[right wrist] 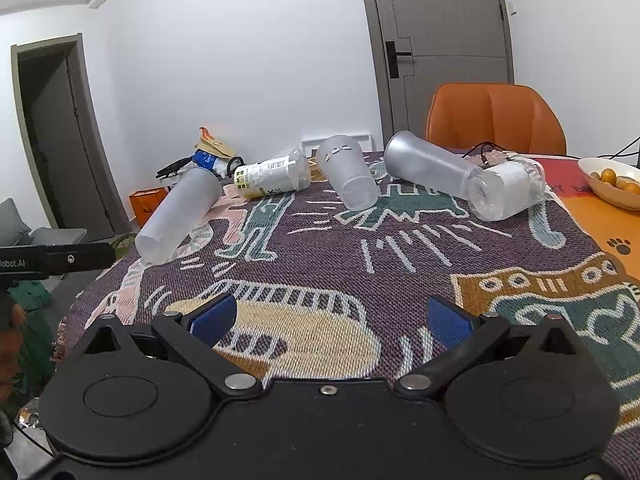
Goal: Flip cup upright
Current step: 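Move the left gripper toward the upright frosted cup and close around it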
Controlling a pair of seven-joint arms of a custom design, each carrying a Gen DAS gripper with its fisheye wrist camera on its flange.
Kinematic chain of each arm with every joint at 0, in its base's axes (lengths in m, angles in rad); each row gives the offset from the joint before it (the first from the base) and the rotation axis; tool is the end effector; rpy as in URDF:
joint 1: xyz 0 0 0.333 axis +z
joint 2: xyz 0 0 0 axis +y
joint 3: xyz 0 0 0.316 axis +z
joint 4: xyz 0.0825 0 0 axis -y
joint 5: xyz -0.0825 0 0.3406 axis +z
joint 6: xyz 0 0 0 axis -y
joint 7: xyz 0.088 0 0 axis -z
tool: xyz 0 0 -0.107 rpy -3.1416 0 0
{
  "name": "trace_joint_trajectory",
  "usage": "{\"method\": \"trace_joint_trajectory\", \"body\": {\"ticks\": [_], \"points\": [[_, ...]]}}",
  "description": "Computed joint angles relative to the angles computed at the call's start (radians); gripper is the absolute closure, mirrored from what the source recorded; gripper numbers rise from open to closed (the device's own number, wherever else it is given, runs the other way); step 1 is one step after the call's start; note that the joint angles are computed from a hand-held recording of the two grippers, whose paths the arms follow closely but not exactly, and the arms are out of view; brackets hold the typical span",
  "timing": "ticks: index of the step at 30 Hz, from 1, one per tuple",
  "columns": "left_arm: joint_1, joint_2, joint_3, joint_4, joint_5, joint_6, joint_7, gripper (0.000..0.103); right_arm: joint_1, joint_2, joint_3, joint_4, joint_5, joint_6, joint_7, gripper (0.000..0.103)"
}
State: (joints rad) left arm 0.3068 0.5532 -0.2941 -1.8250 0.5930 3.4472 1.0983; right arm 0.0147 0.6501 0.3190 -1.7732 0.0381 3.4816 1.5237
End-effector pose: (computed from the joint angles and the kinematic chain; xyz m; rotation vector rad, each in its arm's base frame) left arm 0.6541 -0.0192 0.4033 -1.5757 1.6623 -1.1457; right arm 0.6571 0.1705 0.3718 -1.6079 1.3688 -0.6218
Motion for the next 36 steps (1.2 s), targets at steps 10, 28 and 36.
{"method": "trace_joint_trajectory", "body": {"ticks": [10, 28, 36], "points": [[0.013, 0.07, -0.032, 0.146, -0.06, -0.105, 0.079, 0.002, 0.013, 0.1, 0.015, 0.178, 0.036, -0.092, -0.034, 0.0], [-0.053, 0.266, -0.025, 0.545, -0.315, -0.382, 0.302, 0.002, 0.081, 0.316, 0.014, 0.599, 0.207, -0.307, -0.196, 0.0], [-0.117, 0.446, -0.013, 0.928, -0.433, -0.645, 0.429, 0.006, 0.169, 0.441, -0.096, 0.878, 0.279, -0.471, -0.191, 0.0]]}}
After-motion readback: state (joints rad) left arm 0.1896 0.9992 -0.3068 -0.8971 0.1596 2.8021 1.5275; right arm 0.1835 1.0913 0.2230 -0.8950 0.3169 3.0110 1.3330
